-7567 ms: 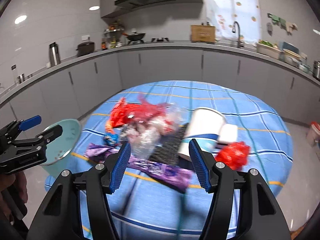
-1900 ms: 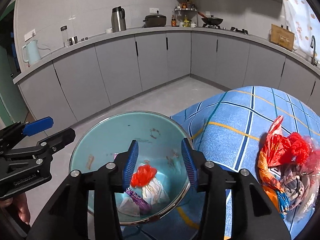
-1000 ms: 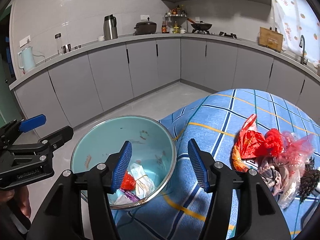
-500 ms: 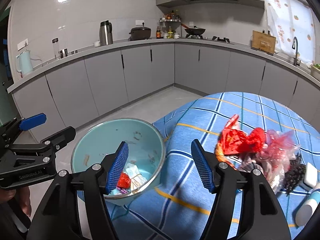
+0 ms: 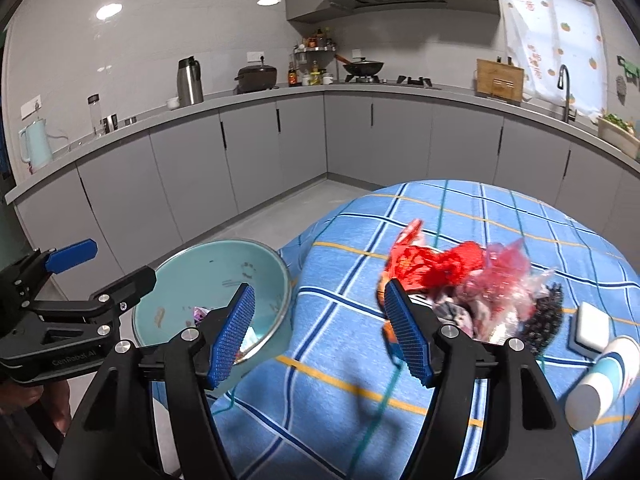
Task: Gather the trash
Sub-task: 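Move both open tools back toward the white paper cup on the table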
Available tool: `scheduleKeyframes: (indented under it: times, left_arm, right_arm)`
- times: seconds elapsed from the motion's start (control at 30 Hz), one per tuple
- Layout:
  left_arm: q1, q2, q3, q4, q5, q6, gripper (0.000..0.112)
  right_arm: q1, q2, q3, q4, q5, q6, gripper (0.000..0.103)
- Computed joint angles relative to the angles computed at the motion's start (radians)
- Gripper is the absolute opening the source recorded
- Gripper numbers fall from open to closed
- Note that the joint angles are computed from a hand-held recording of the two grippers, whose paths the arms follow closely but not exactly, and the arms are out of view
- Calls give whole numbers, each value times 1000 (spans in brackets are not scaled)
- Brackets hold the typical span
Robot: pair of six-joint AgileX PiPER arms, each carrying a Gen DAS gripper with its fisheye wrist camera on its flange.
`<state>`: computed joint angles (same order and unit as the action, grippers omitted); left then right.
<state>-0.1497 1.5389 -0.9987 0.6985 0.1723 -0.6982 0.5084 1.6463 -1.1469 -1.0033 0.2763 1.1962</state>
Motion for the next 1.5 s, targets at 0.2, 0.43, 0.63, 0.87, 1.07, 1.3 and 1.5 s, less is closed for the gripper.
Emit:
scheduleKeyframes:
  times: [0.2, 0.43, 0.63, 0.87, 1.07, 1.3, 1.5]
  left_arm:
    - [-63, 8, -5, 82, 10, -89, 97]
    - [-160, 40, -29, 123, 23, -136, 97]
    - [-238, 94, -72, 121, 32, -127, 97]
    - [-307, 171, -151, 100, 61, -104, 97]
    - [-345, 278, -285, -10, 101, 1, 97]
    - [-342, 482, -576, -130, 253, 130, 97]
    - [-341, 517, -616, -263, 274, 245, 96]
  right_arm:
    - [-24, -82, 81, -106, 17, 119, 70]
    - [-83, -185, 200, -209, 39, 244, 70]
    - [-176, -262, 308, -265, 34, 317, 71]
    - [-289, -313, 394, -293, 6, 324, 71]
    - [-403, -348, 463, -370, -28, 379, 71]
    - [-523, -354, 493, -502, -72, 488, 71]
    - [-609, -315, 505, -693, -82, 687, 87]
